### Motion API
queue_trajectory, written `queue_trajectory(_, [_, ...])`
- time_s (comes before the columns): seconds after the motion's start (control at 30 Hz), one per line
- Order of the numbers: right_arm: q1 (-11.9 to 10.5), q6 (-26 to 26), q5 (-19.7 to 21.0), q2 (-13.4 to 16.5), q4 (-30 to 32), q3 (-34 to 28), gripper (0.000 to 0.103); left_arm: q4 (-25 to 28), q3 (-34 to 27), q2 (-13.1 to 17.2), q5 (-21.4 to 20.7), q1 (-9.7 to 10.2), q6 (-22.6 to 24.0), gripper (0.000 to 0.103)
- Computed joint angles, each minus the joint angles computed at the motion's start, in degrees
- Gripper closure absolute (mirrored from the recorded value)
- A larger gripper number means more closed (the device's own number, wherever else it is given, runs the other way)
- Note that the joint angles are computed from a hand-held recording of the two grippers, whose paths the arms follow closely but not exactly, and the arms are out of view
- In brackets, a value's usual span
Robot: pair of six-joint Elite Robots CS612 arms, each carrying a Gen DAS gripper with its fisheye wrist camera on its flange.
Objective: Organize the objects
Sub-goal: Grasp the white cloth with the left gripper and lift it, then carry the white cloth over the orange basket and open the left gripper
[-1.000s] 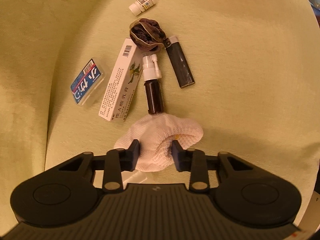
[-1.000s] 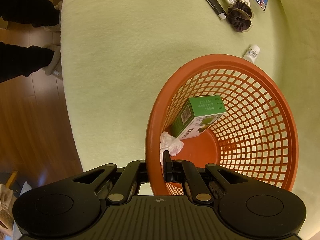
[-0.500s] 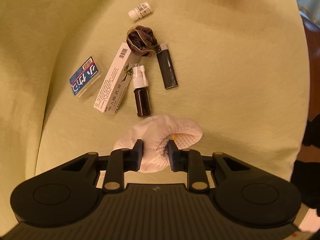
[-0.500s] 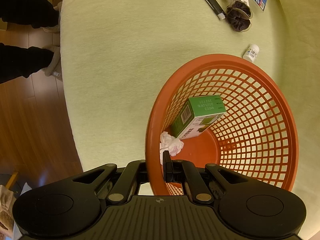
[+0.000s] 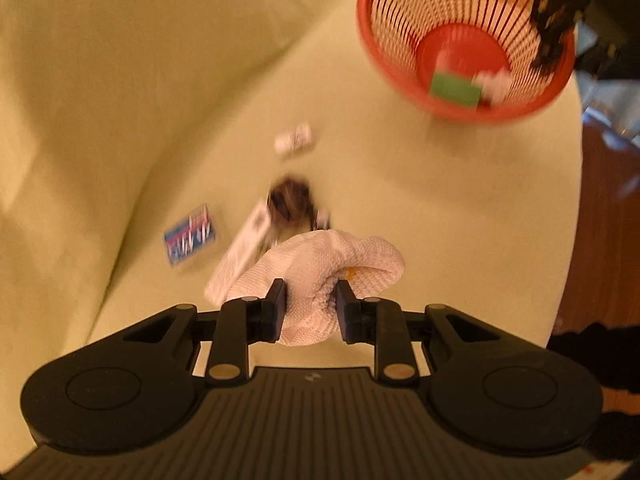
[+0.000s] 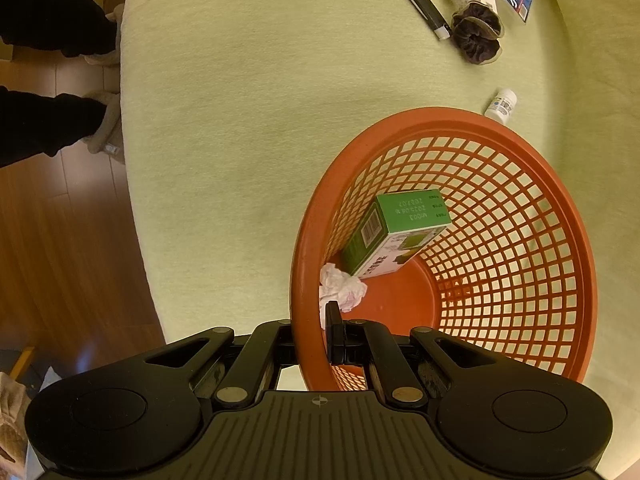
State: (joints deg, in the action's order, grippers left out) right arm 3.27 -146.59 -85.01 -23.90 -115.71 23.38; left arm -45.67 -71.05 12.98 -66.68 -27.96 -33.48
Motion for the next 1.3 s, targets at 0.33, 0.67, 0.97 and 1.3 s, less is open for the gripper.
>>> queue_trajectory(0.33, [-0.2, -0.1, 0.6, 0.1, 0.6, -0.5, 0.103, -18.4, 7.7, -3.3, 0.9, 0.83, 13.1, 0.081])
queue_trajectory(0.67, [-0.2, 0.3, 0.7, 0.6, 1.6, -1.7, 0.103, -29.1, 12.4, -3.5, -4.8, 1.95, 28.4, 0.081])
queue_trajectory(0.97, [-0.2, 0.6, 0.8, 1.0, 2.4, -2.5, 0.103, -34.5, 15.5, -3.8, -8.8, 2.76, 35.9, 0.081])
queue_trajectory(1.3, [-0.4, 0.3, 1.1, 1.1, 2.3, -2.5, 0.103, -44.0, 18.2, -3.2, -8.9, 2.99, 43.8, 0.082])
